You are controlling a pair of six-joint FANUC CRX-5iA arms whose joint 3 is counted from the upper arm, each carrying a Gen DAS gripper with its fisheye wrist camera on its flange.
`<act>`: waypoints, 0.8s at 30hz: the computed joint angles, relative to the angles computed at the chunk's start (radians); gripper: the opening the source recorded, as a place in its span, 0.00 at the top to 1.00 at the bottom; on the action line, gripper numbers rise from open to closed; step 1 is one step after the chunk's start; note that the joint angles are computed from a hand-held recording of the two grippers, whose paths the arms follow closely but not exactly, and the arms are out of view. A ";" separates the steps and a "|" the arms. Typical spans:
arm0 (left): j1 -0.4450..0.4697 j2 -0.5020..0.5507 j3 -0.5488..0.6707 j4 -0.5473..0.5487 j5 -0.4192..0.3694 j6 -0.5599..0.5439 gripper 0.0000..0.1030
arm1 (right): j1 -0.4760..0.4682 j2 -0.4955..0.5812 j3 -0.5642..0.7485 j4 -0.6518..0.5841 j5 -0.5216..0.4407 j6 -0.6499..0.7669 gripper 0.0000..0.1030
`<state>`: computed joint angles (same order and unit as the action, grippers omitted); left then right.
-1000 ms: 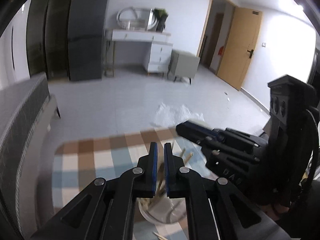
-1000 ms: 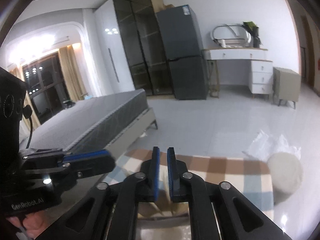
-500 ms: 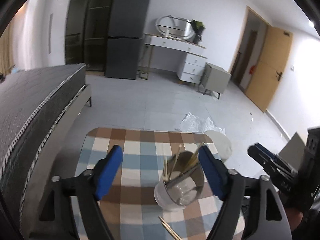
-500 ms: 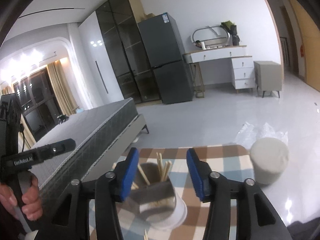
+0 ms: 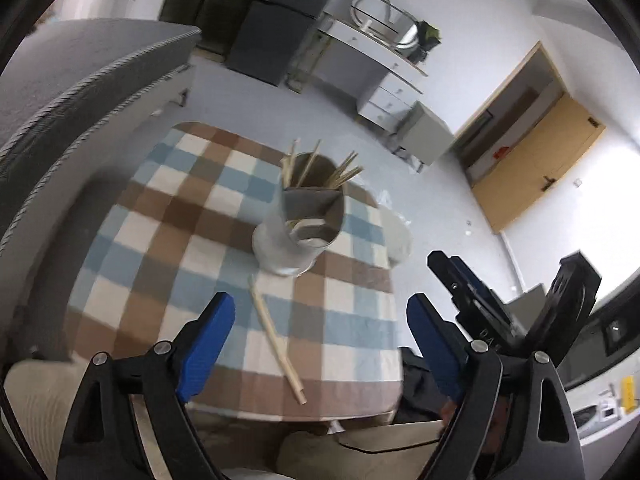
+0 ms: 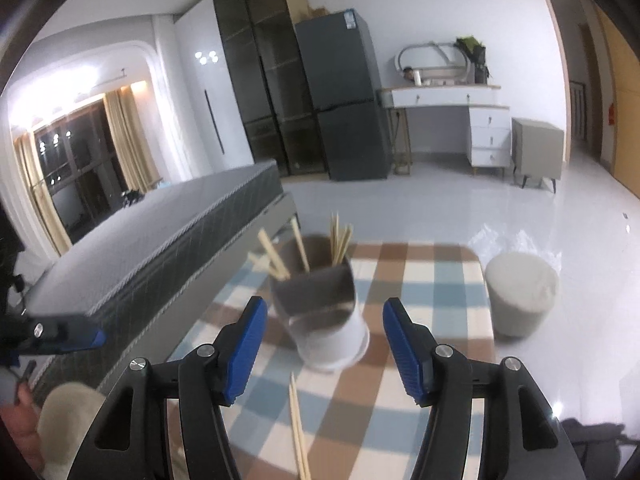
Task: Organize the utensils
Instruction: 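Lower both open tools toward the last chopsticks on the cloth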
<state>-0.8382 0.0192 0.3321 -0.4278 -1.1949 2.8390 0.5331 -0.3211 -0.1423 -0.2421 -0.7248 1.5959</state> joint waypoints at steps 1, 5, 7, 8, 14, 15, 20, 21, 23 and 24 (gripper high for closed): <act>-0.025 0.014 0.018 -0.048 -0.046 0.028 0.15 | 0.001 0.004 0.000 -0.006 -0.019 0.008 0.42; -0.061 0.062 0.016 -0.169 -0.183 0.128 0.12 | -0.019 0.047 0.028 -0.086 -0.138 0.080 0.46; -0.039 0.079 -0.008 -0.150 -0.207 0.121 0.12 | 0.003 0.084 0.039 -0.064 -0.188 0.069 0.50; -0.036 0.078 -0.030 -0.146 -0.205 0.130 0.12 | 0.032 0.106 0.040 -0.022 -0.204 0.053 0.56; 0.000 0.078 -0.103 -0.109 -0.224 0.153 0.12 | 0.083 0.303 0.153 0.009 -0.334 0.073 0.68; 0.000 0.074 -0.109 -0.112 -0.226 0.164 0.12 | 0.102 0.331 0.160 0.033 -0.347 0.064 0.71; 0.025 0.056 -0.133 -0.076 -0.193 0.175 0.12 | 0.139 0.452 0.194 0.066 -0.375 0.112 0.88; 0.033 0.056 -0.135 -0.065 -0.192 0.167 0.12 | 0.142 0.469 0.197 0.068 -0.377 0.122 0.89; 0.058 0.043 -0.161 -0.026 -0.164 0.170 0.12 | 0.151 0.492 0.192 0.077 -0.378 0.140 0.90; 0.071 0.035 -0.176 -0.006 -0.147 0.177 0.12 | 0.158 0.494 0.181 0.090 -0.367 0.141 0.90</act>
